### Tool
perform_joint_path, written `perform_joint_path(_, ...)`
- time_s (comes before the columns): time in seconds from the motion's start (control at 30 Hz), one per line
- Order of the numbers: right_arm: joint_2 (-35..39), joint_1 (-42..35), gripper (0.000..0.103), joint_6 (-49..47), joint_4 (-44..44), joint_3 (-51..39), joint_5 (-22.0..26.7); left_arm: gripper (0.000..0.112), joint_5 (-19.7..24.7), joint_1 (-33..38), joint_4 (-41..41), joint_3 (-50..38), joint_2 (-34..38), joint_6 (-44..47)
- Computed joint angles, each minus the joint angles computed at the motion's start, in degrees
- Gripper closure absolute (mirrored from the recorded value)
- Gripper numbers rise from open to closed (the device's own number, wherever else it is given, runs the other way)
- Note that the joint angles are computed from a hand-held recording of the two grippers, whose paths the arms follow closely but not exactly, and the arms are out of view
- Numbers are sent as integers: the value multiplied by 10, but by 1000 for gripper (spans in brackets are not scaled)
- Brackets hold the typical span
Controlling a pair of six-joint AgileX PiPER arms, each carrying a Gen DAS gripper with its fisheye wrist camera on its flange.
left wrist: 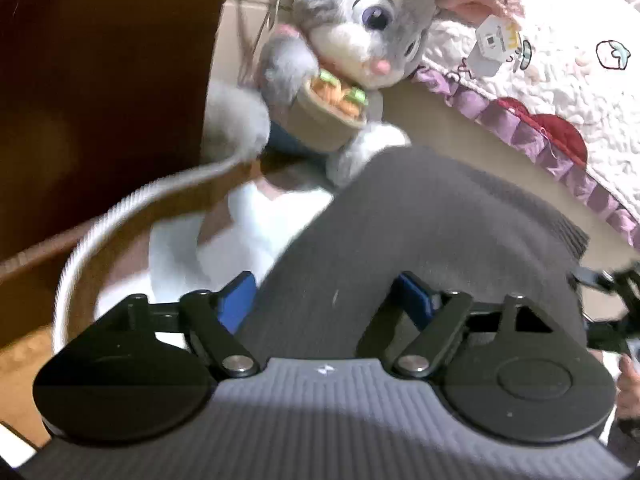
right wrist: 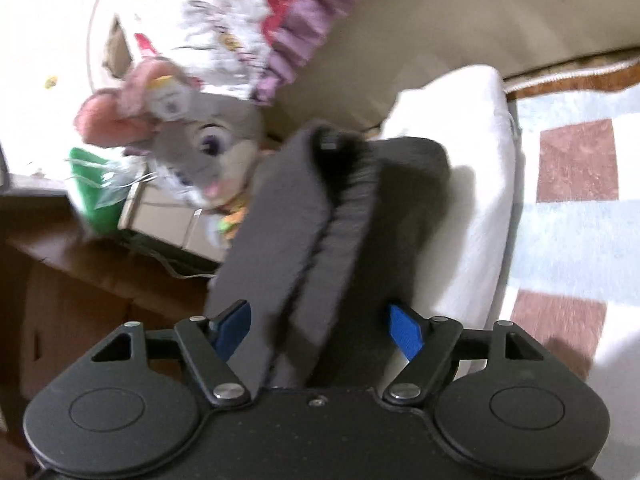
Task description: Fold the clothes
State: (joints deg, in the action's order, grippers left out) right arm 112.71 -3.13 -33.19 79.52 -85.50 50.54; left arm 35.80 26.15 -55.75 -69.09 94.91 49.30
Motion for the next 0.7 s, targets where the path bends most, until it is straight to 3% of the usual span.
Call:
perform_joint_path(0.17, -7, -13, 23, -45, 73, 46, -8, 30, 65, 78, -183, 48, 46, 105)
perform_joint_path(0.27, -41, -18, 23, -74, 105, 92, -26, 28, 82, 92, -231, 50, 58, 135)
perform_joint_path(0.37, -62, -36, 23, -118, 130, 127, -29, 21, 87, 82, -246, 48, 68, 174)
perform_joint_path(0.47, -36, -33, 22, -108, 104, 87, -39, 17, 82, 75, -268, 63, 74, 195)
perform_joint_path(0.57, -1, -29, 22, -88, 76, 46, -18, 13, 100, 83, -294, 66, 90, 187)
perform_joint_path(0.7, 25, -11, 17, -104, 99, 28, -29, 12, 103, 76, -201, 28, 108, 89)
